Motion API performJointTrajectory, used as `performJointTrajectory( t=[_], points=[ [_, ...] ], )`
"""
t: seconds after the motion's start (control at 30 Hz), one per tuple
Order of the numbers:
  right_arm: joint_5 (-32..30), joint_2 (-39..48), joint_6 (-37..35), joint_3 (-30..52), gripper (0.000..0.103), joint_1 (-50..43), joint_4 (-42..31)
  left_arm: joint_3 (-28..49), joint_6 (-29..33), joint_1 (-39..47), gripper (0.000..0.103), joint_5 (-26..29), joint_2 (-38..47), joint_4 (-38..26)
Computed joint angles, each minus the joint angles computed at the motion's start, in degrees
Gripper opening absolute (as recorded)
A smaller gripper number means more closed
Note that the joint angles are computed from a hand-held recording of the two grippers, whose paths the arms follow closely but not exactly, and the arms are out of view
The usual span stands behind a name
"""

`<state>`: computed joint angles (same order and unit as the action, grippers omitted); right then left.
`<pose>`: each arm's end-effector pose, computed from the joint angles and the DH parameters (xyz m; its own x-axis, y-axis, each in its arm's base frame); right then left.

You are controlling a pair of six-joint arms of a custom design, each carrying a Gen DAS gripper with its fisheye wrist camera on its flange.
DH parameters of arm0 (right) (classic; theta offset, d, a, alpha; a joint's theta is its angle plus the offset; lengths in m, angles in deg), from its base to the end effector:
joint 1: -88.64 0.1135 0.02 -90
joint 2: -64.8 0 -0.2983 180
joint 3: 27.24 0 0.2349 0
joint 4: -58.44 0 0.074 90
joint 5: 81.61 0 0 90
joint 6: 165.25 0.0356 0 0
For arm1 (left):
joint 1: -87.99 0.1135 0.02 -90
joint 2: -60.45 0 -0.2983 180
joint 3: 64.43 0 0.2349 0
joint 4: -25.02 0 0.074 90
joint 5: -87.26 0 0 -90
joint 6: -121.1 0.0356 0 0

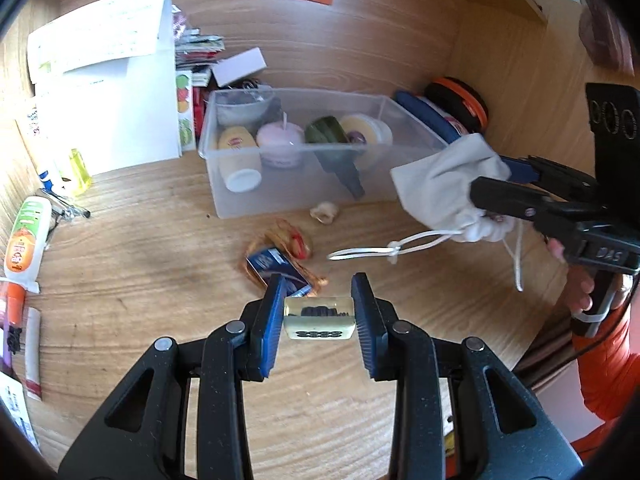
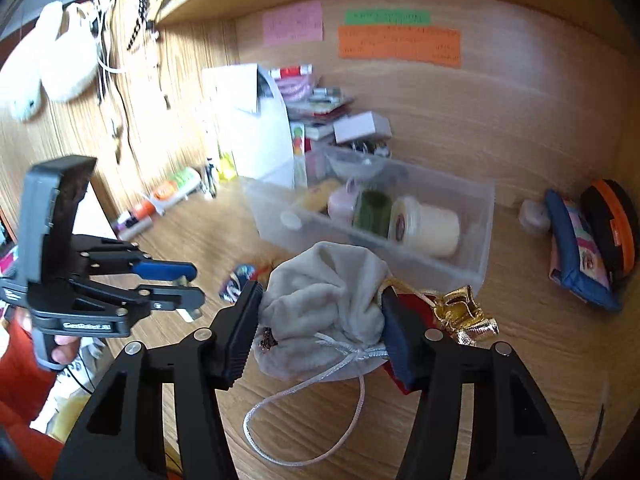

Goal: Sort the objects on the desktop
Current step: 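Lift the green packet with the left tool while the right holds the bag up, then grasp the red velvet pouch with the right tool beside the bag while the left holds the packet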

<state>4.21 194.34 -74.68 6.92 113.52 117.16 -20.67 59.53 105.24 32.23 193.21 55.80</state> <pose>0.2490 0.1184 0.0443 -0.5463 -0.2424 -0.8017 -0.4672 0.8826 0.0515 0.2744 0.0638 0.0099 -0.6924 0.1935 -0.6951 0.4263 0.8869 -0.1777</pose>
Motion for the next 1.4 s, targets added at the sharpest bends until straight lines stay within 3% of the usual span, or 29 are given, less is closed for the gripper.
performJointTrajectory(
  t=[0.23,0.4,0.7,0.87,1.03,1.13,1.2,1.33,1.4],
  points=[
    [-7.11,-3.84,1.85,0.57,0.053,-4.63,-2.24,2.55,-1.71,1.67,0.033,1.76,-3.89,-4.88],
    [-15.51,-5.27,3.49,1.77,0.053,-9.63,-4.38,5.31,-2.96,1.91,0.033,2.09,-5.95,-8.43],
    [-18.85,-0.07,3.01,6.99,0.054,-11.40,-10.48,9.66,-3.84,1.34,0.033,1.44,-5.85,-12.28],
    [-7.27,5.42,0.23,9.08,0.061,-6.96,-13.74,10.83,-3.64,-0.23,0.033,-0.29,-4.56,-12.81],
    [-9.45,6.27,-2.51,5.11,0.071,-9.28,-9.51,11.28,-3.35,-1.29,0.033,-0.90,-3.72,-12.71],
    [-5.32,5.95,-3.77,3.32,0.075,-7.68,-8.86,11.34,-3.46,-1.64,0.033,-0.74,-3.84,-12.82],
    [-0.11,6.52,-4.07,1.06,0.075,-6.12,-5.54,11.41,-3.30,-1.77,0.033,-0.60,-3.95,-13.14],
    [10.65,8.80,-3.47,-6.66,0.076,-3.11,9.27,11.09,-2.82,-2.80,0.033,-1.20,-4.95,-13.94],
    [11.68,9.30,-4.03,-8.79,0.082,-1.89,14.22,10.71,-2.77,-3.48,0.033,-1.43,-5.64,-13.85]
  ],
)
